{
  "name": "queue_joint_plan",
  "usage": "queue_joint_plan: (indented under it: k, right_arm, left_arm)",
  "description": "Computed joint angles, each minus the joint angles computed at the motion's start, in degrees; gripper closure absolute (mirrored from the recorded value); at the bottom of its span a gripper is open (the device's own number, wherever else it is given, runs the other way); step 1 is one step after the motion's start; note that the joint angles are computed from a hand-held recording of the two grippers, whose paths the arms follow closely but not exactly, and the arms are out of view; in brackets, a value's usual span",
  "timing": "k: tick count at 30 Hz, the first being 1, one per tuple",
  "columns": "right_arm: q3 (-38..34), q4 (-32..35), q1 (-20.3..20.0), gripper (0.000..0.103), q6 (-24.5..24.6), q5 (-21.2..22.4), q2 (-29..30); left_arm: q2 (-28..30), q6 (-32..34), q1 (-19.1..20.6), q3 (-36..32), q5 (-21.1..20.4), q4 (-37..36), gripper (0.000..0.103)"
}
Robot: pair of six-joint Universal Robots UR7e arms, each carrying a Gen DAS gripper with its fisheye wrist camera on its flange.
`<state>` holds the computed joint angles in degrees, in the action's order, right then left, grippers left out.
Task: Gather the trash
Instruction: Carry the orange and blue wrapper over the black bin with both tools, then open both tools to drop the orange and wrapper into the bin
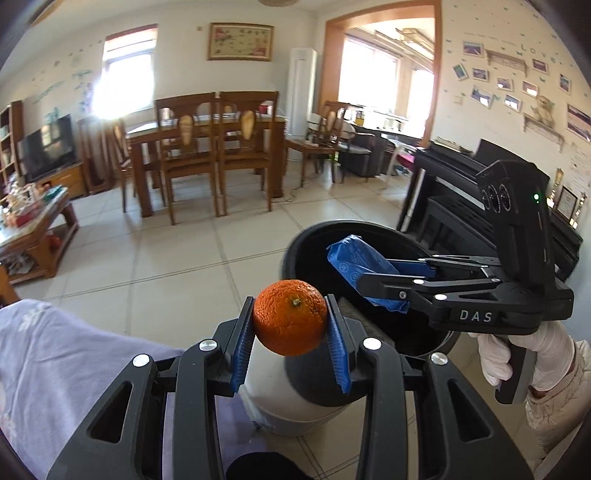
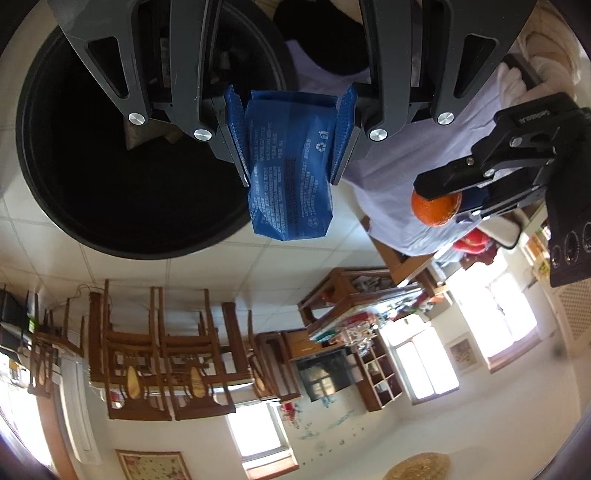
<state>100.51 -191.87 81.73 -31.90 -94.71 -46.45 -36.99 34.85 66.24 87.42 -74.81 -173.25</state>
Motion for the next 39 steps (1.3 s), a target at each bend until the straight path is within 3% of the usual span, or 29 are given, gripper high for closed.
queue_joint_plan:
  k: [8,16,31,39]
  right_arm:
    - [3.8,-3.4,-5.5,0.062,0.6,-0.2,-3.7]
    - [4.3,-3.7,-9.2,0.062,0.8,-0.3,-4.6]
    - [2.6,-1.8,-10.4,0.061,1.8,-0.5,-3.6]
    - [2.2,-2.9,-9.0,0.042,4.1,-2.5,-2.9]
  left_arm:
    - [6.0,0.3,-1.1,-5.2,-3.7,5.1,0.067]
    - [10.0,0.7,-1.1,-9.4,-3.0,8.7,0.067]
    - [11.6,0.6,-1.1,-10.4,-1.4,10.7,0.065]
    - [11.6,0.2,-1.3,-10.3,-0.9,10.4,0.061]
